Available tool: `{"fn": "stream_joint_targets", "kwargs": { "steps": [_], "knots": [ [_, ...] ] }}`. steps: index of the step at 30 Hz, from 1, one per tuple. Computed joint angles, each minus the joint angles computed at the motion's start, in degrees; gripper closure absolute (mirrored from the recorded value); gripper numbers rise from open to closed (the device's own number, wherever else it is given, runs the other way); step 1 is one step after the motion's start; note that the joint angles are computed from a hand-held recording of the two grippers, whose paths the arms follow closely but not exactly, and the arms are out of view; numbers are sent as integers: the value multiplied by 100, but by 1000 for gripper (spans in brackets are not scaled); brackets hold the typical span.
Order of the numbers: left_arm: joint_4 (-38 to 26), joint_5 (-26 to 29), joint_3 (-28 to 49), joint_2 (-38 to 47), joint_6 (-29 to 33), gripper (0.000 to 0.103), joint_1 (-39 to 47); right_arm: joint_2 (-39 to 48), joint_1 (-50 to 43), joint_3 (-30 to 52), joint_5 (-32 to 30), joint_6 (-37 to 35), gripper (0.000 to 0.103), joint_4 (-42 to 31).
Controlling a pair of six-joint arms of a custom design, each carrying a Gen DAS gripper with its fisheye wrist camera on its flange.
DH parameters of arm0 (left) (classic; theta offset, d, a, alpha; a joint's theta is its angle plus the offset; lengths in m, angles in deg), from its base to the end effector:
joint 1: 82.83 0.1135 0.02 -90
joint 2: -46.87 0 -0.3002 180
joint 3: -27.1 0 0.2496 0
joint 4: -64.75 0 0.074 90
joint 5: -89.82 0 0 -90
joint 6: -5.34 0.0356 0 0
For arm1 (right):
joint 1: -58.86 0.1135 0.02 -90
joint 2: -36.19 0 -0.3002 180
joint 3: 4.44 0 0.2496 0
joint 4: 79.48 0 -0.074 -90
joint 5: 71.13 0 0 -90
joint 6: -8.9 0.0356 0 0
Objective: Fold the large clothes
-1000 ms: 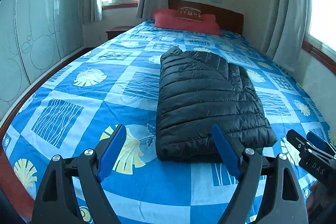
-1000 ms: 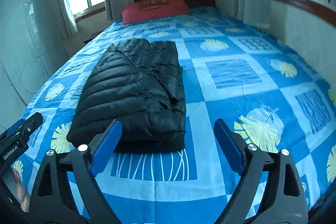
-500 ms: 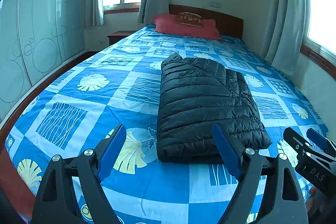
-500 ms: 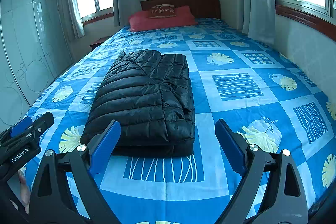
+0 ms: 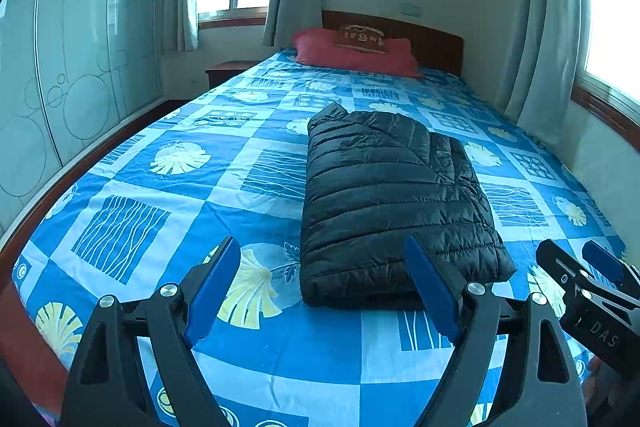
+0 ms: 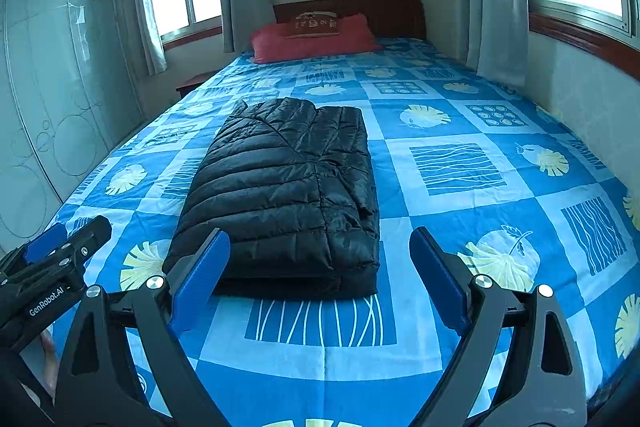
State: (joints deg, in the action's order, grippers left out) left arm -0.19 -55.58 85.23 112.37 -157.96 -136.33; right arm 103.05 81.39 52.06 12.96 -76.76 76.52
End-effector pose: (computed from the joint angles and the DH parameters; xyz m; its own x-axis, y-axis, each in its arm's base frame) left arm 0.1257 -0.1206 0.2649 -0.4576 -0.2960 -0.8385 -0.4544 0.8884 -0.0657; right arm 0.2183 0.0945 0.2829 -0.5546 -0.1486 -0.8187 -0.4189 0.9000 0.1204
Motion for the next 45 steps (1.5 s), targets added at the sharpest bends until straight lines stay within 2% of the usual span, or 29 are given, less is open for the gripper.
{"fn": "stream_joint_targets", "kwargs": {
  "steps": [34,45],
  "knots": [
    [-303,-61,119,132,-404,20,-209,16,192,37,112,120,12,-33],
    [-8,-84,21,-39,-27,20,-82,27,248,34,152,152,12,-13]
  ]
}}
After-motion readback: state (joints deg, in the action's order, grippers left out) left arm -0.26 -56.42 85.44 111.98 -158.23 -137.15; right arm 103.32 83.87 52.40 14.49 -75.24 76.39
